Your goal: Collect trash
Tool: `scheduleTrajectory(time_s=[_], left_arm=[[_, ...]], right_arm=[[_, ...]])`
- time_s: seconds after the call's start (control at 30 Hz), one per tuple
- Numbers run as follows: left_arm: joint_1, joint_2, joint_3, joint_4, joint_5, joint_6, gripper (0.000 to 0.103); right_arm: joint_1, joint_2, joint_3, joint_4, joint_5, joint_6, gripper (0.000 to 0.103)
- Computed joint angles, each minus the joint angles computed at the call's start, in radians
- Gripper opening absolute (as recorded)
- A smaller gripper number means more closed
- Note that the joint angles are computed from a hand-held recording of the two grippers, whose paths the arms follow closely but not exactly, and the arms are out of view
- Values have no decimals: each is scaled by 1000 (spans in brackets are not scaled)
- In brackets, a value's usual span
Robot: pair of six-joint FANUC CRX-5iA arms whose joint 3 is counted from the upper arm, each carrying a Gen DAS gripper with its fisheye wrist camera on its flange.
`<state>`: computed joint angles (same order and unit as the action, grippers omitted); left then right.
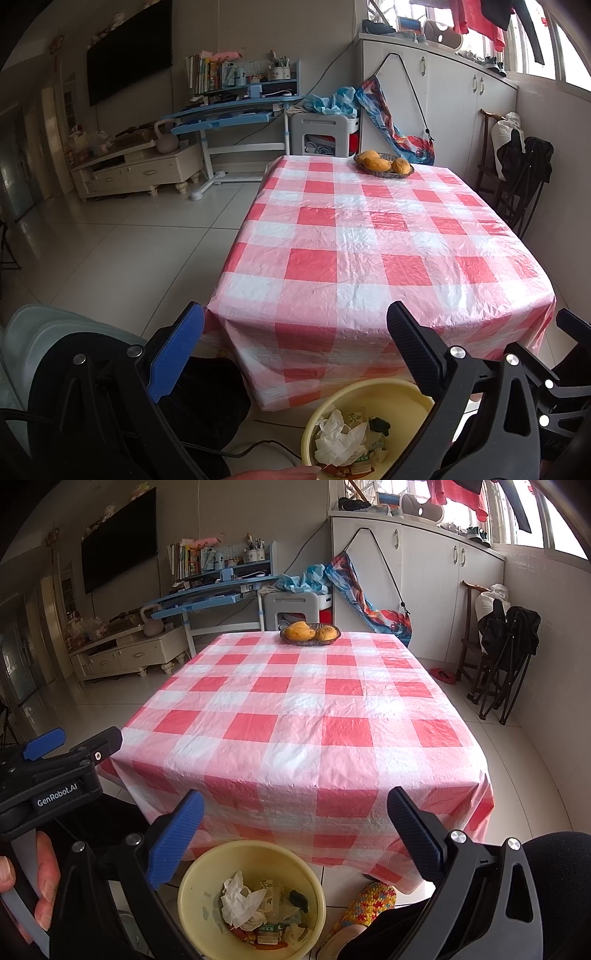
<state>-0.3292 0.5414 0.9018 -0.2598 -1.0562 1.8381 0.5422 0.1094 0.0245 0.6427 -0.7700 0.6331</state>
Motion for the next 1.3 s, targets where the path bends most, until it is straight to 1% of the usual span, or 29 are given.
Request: scheduleTrajectory(time_s=[0.5, 0.77, 1.3], left_arm=[[-2, 0, -1, -1, 3, -9, 96], [-1, -1, -5, 2, 9, -13, 96], [-3, -2, -8, 13, 13, -33, 96]], right_arm=[[-3, -2, -3, 12, 3, -18, 95], [2, 14, 21, 7, -20, 8, 95], [4, 16, 22, 7, -21, 4, 95]])
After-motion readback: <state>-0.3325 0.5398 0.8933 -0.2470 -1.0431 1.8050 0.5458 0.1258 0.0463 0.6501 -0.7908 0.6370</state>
